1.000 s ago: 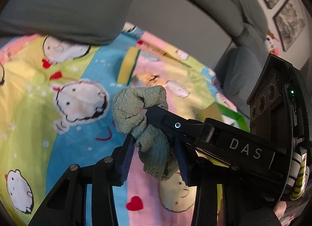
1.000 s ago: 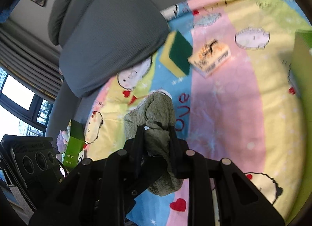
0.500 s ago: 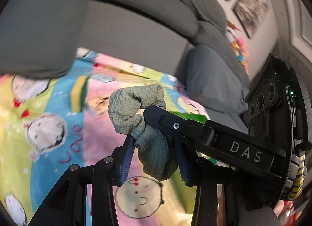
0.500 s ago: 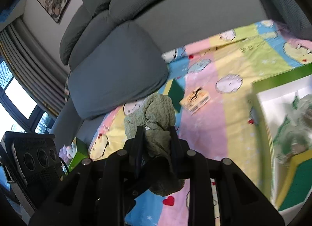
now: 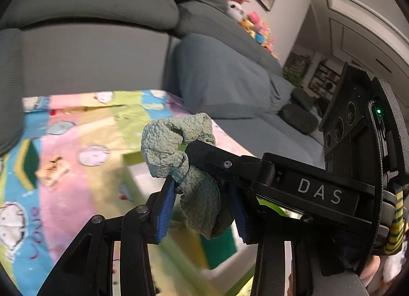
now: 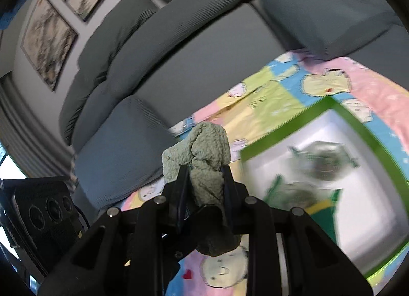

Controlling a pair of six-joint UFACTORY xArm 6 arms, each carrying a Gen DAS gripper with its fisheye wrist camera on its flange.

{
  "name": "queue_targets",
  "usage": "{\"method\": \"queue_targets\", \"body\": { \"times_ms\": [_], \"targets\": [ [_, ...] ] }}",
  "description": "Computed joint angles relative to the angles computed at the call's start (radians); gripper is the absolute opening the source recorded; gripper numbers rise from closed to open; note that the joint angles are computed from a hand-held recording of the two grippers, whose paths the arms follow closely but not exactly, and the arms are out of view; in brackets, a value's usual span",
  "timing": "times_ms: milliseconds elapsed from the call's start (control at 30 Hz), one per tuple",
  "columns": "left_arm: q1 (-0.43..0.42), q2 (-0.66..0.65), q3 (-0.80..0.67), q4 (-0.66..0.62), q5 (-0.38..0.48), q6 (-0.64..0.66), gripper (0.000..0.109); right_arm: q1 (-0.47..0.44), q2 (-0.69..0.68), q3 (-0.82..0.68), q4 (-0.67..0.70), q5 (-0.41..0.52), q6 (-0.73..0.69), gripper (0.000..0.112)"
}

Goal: Organize objects
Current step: 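Carry the held scrunchie with the right gripper over the white box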

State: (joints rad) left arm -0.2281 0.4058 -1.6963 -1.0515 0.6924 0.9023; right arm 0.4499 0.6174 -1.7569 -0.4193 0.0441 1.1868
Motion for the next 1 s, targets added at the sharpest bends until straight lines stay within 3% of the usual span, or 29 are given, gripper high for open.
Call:
{"method": "queue_targets", "body": {
  "times_ms": [133, 267, 400, 533, 667, 767, 933, 1000],
  "targets": [
    [-0.030, 0.034, -0.042, 0.010, 0.019, -0.014, 0.042, -0.041, -0.064, 0.089, -0.160, -0.006, 0.164, 0.025],
    [-0.043, 0.081, -0.086, -0.011, 0.074, -0.034, 0.042, -0.069, -0.108, 0.158, -0.225, 0.010, 0.236, 0.026],
    [-0.048, 0.142, -0.149, -0.023, 0.170, -0.097, 0.042, -0.081, -0.136, 0.214, -0.167, 0.048, 0.197, 0.026],
    [-0.060, 0.165, -0.167, -0.005, 0.187, -0.131, 0.042, -0.084, -0.146, 0.247, -0.072, 0.079, 0.125, 0.026],
    [-0.073, 0.172, -0.160, 0.019, 0.186, -0.163, 0.042, -0.085, -0.151, 0.245, -0.080, 0.150, 0.133, 0.027],
    [-0.081, 0.183, -0.164, 0.042, 0.184, -0.184, 0.042, -0.079, -0.144, 0.216, -0.113, 0.261, 0.154, 0.027],
    [-0.090, 0.197, -0.175, 0.076, 0.189, -0.215, 0.042, -0.084, -0.135, 0.212, -0.070, 0.310, 0.126, 0.026],
    [-0.097, 0.189, -0.163, 0.096, 0.176, -0.216, 0.042, -0.078, -0.128, 0.190, -0.089, 0.369, 0.136, 0.027]
  ]
}}
